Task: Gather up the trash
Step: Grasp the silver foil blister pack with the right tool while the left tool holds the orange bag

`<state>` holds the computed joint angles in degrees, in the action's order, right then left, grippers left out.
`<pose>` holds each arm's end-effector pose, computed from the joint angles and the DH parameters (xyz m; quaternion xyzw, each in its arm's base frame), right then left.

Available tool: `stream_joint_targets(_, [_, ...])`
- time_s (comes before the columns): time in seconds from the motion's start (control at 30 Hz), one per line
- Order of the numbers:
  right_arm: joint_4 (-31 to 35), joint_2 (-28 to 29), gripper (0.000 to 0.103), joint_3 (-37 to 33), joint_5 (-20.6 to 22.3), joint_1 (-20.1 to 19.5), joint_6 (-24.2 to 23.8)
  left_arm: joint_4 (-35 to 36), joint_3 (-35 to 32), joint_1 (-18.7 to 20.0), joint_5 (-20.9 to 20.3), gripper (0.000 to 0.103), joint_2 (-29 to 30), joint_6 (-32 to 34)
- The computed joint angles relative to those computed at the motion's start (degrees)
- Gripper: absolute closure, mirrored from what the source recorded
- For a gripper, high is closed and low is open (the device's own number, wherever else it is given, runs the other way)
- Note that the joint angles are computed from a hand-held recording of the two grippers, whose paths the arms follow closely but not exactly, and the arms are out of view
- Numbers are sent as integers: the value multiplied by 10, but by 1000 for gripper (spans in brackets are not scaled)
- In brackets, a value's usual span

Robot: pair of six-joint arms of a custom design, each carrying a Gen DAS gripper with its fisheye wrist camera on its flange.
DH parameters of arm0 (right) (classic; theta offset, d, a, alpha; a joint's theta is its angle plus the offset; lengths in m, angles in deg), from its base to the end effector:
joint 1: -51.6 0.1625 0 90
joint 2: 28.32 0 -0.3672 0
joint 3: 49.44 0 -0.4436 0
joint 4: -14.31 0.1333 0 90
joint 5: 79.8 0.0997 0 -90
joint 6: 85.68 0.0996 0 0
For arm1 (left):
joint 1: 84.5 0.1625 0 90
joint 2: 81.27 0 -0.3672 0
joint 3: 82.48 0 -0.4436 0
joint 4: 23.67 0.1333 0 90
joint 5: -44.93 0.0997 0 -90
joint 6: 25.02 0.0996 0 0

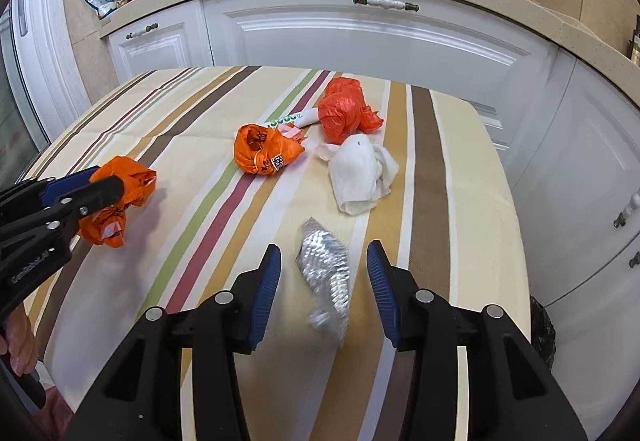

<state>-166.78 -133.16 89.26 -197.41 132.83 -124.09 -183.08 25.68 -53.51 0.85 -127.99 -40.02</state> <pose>0.0248 -0.4111 0.3064 0.1076 -0.8534 0.3424 0.3781 -0.3850 -0.4702 -0.0146 0.3190 0.8618 -0.2853 0.2723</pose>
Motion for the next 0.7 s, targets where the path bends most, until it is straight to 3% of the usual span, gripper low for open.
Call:
stream_joint_targets(0.13, [32, 12, 58, -12, -14, -2, 7, 4, -1, 4, 0, 75, -1, -4])
stream_joint_targets(0.23, [47, 9, 75, -9, -8, -8, 8, 6, -2, 6, 0, 75, 0, -6])
stream_joint_targets(0.7, [-8, -27, 75, 17, -6, -13, -6, 1, -9, -5, -8, 76, 11, 0])
